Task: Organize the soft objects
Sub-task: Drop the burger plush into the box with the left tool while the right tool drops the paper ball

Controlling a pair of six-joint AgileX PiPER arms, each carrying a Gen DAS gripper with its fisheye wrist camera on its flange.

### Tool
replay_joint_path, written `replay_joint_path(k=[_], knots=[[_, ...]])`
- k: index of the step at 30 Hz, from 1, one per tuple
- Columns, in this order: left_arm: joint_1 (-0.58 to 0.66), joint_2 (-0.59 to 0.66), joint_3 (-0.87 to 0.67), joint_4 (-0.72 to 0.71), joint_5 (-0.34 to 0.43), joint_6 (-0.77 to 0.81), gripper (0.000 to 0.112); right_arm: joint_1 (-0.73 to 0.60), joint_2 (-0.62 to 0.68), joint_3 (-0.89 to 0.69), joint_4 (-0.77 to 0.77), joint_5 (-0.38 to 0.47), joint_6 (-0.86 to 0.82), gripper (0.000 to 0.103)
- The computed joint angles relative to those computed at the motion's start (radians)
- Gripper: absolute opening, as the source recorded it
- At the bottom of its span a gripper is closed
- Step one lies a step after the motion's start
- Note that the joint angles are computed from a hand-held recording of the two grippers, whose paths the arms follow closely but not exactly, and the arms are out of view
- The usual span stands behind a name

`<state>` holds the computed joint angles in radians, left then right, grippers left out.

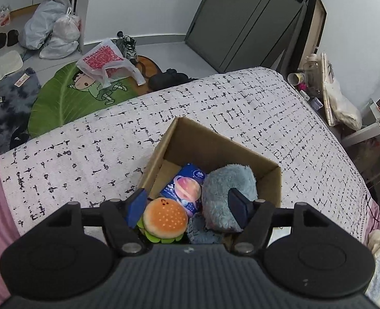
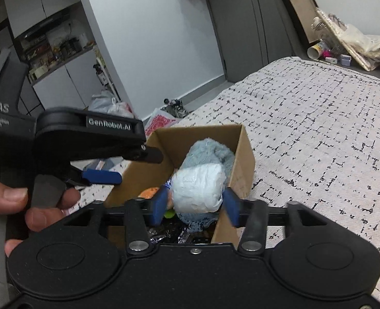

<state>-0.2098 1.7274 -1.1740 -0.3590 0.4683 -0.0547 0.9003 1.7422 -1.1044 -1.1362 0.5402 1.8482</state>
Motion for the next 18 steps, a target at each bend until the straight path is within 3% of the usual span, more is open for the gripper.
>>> replay_joint_path(k=[9,18], knots=[[-0.026,-0.008,0.005,0.091,-0.009,-0.051,0.068,0.005,-0.035,0.022,0.047,0.023,-0.013,0.063],[-0.054,-0.049,-0.017,0.219,0.067,-0.165,0.068,0.007,-0.104,0.06,0.089,0.035,-0.022,0.072]])
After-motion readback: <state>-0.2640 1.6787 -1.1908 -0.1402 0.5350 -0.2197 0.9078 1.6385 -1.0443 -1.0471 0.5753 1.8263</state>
